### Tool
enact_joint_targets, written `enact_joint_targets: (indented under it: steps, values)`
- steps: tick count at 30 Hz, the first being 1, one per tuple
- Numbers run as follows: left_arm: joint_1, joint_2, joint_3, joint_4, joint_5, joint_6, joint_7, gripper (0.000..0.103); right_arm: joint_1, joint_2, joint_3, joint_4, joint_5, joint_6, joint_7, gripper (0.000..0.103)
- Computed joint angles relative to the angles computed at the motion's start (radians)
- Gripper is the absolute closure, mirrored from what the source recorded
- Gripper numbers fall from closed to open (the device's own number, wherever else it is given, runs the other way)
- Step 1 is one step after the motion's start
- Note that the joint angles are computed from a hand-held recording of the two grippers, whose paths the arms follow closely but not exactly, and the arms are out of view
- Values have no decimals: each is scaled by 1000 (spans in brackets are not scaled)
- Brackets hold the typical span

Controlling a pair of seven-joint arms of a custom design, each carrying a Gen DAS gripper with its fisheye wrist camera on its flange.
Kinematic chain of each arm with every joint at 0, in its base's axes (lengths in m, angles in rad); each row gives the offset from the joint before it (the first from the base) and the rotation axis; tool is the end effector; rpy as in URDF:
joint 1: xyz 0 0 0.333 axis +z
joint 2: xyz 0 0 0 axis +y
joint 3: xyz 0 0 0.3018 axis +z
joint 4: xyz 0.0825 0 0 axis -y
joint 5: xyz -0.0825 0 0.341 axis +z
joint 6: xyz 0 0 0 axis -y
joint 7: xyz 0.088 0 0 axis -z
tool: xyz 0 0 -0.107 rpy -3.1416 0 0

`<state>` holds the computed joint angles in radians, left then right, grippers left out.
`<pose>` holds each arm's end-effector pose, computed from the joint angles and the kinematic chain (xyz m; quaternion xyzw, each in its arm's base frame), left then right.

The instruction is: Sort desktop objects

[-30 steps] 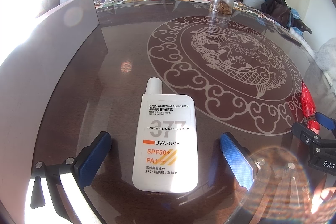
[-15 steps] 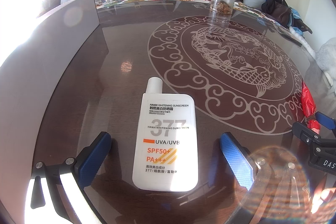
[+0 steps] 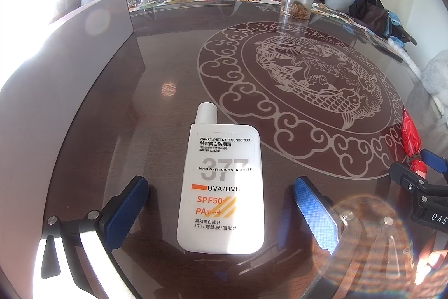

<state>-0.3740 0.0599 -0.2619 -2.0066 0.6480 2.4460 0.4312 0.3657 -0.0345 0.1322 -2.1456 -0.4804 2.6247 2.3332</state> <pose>0.4530 -0.3306 0.4742 -0.7015 0.6463 -0.2048 0.2197 0.4643 0.2656 0.4803 -0.7063 0.6421 -0.2044 0.2172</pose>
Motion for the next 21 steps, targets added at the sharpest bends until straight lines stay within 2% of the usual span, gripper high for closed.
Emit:
enact_joint_targets:
  steps: [4,6,8,10,12,15,18,19,21]
  values:
    - [1,-6,0,-8,-10,8,7,0,0,-1,0,-1,1,0,-1,0]
    - [7,-21,-2,-28,-39,24,64,0,0,-2,-1,-3,8,5,-10,0]
    - [26,-52,0,-73,-146,84,242,0,1,-1,-2,-2,25,2,-37,0]
    - [37,-77,1,-94,-276,81,425,0,4,5,-10,18,141,-23,-196,0]
    - [45,-76,1,-64,-365,7,516,0,3,28,-19,76,272,-108,-367,0]
    - [50,-30,-1,31,-414,-118,500,0,-10,90,-28,216,414,-291,-514,0]
    - [34,8,-6,94,-378,-188,426,0,-29,170,-41,375,518,-467,-499,2]
    - [27,14,-7,103,-367,-197,401,0,-31,191,-44,420,527,-519,-473,7]
    - [16,7,-7,96,-334,-179,355,9,-20,223,-46,485,500,-604,-428,14]
